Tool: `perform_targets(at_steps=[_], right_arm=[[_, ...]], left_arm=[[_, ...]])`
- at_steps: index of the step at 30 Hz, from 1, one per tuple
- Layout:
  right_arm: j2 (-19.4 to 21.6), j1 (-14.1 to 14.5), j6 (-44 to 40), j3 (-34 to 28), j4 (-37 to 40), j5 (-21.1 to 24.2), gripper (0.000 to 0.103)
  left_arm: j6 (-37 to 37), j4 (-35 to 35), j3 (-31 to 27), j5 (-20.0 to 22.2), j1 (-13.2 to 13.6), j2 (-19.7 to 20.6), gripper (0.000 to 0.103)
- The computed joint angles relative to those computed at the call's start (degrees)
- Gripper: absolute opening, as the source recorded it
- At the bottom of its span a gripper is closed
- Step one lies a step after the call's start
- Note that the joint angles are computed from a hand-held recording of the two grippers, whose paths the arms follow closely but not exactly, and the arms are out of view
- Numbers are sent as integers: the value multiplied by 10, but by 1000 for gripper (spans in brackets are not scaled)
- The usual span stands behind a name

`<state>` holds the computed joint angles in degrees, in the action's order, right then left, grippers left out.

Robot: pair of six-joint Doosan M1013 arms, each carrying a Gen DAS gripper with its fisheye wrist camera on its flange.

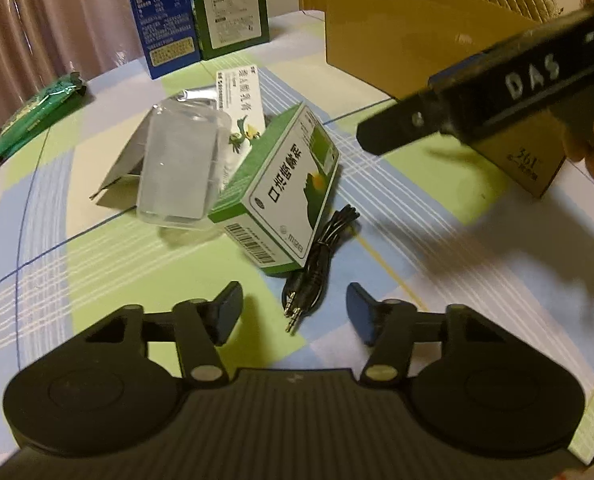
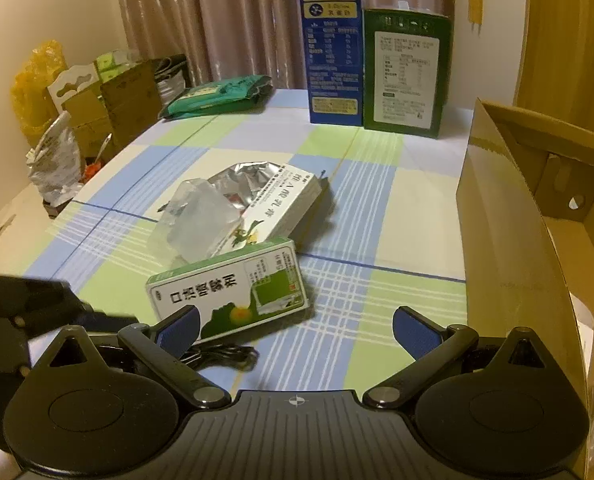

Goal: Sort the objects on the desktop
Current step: 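Lower the left tool onto the black audio cable and grasp it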

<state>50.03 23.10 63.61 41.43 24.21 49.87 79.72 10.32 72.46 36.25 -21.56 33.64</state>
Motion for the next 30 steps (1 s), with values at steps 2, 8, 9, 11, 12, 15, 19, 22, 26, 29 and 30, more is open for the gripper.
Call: perform_targets(at_steps=[2, 8, 9, 11, 12, 15, 19, 22, 26, 29, 30], right_arm=[[4, -1, 6, -8, 1, 9, 101], [5, -1, -4, -13, 6, 28, 101], [5, 0, -5, -11, 7, 29, 101], [4, 0, -5, -9, 8, 30, 101], [3, 0, -6, -8, 8, 29, 101], [-2, 1, -5, 0, 9, 22, 101], [-6, 0, -1, 7, 28, 16, 101], [-2, 0, 13, -1, 40, 27, 101], [5, 5, 22, -14, 53, 45, 101], [7, 15, 7, -17, 41, 42, 101], [9, 18, 7, -20, 36, 43, 101]], left_arm=[[0, -5, -3, -2, 1, 3, 43], [8, -24, -11, -9, 2, 10, 25], [11, -25, -13, -6, 1, 11, 21], [8, -16, -15, 1, -2, 11, 18], [6, -13, -15, 5, -3, 10, 18], [-8, -3, -8, 16, -6, 3, 18], [-31, 16, 12, 40, -7, -16, 18], [-80, 50, 34, 40, -3, -32, 17], [-161, 93, 56, 37, 7, -46, 18], [-204, 108, 61, 36, 16, -48, 17], [-212, 107, 61, 35, 19, -47, 17]])
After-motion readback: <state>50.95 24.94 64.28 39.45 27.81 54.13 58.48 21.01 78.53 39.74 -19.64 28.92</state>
